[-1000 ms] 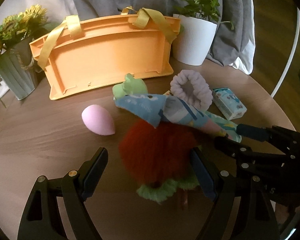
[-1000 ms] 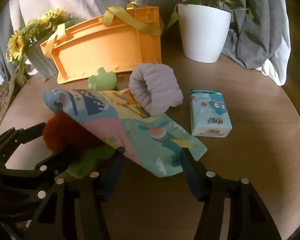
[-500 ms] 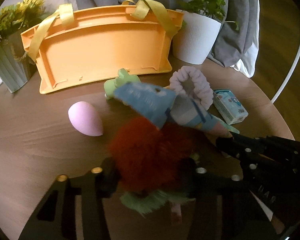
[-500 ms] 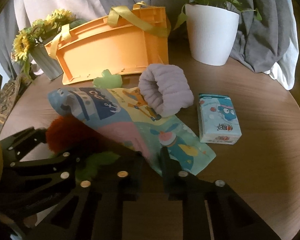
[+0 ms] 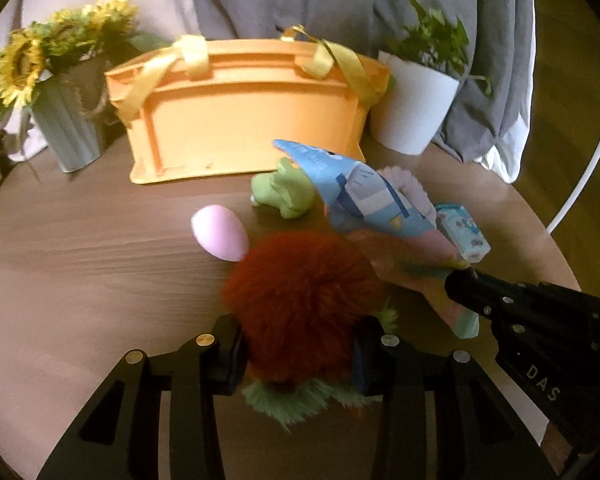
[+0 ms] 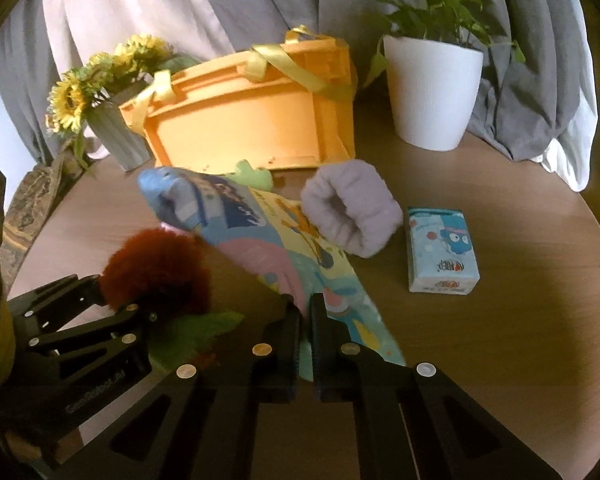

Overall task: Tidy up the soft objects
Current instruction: 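Grasp the red pompom toy with the left tool while the right tool grasps the printed bag, then lift the red pompom and printed bag and carry both over the orange crate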

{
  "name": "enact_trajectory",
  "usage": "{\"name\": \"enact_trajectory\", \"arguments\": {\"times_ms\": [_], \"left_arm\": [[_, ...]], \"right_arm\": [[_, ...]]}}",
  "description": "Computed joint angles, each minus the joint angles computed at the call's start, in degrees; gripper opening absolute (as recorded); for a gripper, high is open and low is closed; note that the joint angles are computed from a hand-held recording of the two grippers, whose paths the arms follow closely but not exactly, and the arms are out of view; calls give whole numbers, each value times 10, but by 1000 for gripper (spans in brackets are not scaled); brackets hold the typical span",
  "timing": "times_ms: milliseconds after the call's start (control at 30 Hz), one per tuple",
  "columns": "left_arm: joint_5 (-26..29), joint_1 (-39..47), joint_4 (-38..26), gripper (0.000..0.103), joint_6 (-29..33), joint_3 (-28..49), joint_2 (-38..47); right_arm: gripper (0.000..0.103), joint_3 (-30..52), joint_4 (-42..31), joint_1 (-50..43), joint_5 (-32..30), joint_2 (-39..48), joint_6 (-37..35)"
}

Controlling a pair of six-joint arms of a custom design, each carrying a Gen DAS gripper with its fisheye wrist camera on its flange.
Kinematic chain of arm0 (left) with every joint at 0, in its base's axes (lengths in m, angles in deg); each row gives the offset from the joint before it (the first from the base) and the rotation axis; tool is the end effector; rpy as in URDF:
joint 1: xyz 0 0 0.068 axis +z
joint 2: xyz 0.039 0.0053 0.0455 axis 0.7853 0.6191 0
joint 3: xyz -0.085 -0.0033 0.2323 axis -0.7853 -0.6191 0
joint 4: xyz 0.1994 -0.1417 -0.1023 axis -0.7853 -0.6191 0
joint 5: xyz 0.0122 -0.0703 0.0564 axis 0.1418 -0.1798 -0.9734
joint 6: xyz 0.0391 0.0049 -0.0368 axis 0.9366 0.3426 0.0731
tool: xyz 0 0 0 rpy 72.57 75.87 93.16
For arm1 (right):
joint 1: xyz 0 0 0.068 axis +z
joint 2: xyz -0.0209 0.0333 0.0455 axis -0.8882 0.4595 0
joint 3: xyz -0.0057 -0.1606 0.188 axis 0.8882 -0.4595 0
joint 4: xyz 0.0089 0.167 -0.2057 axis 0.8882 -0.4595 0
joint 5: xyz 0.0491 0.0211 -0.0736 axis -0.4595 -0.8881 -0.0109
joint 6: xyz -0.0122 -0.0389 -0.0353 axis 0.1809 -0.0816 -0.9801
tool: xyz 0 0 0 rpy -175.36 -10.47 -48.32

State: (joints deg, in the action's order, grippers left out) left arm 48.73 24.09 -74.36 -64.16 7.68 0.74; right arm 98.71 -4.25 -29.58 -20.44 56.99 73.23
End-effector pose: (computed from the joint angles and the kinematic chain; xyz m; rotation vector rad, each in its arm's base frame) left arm 0.2552 -0.1182 0.1866 -0.3745 2.3873 -0.0173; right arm 0.3459 0.2319 0.1997 -0.7048 2.4202 0.4628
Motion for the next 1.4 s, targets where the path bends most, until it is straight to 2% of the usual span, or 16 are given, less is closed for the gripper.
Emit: {"name": "enact_trajectory", "arguments": {"times_ms": [167, 367, 733, 1100, 1400], "left_arm": [[-31, -13, -38, 39, -22, 6, -35], [-74, -23, -75, 39, -17, 19, -70], [-94, -5, -115, 39, 11, 41, -137], [-102, 31, -111, 39, 91, 69, -196], [-78, 81, -63, 39, 182, 88, -214]], "right_arm": [[5, -1, -6, 5, -4, -22, 7], [4, 3, -8, 13, 1, -44, 15], [4, 25, -10, 37, 23, -75, 35], [4, 92, -9, 62, 59, -72, 62], [4, 156, 6, 79, 91, -50, 72]]}}
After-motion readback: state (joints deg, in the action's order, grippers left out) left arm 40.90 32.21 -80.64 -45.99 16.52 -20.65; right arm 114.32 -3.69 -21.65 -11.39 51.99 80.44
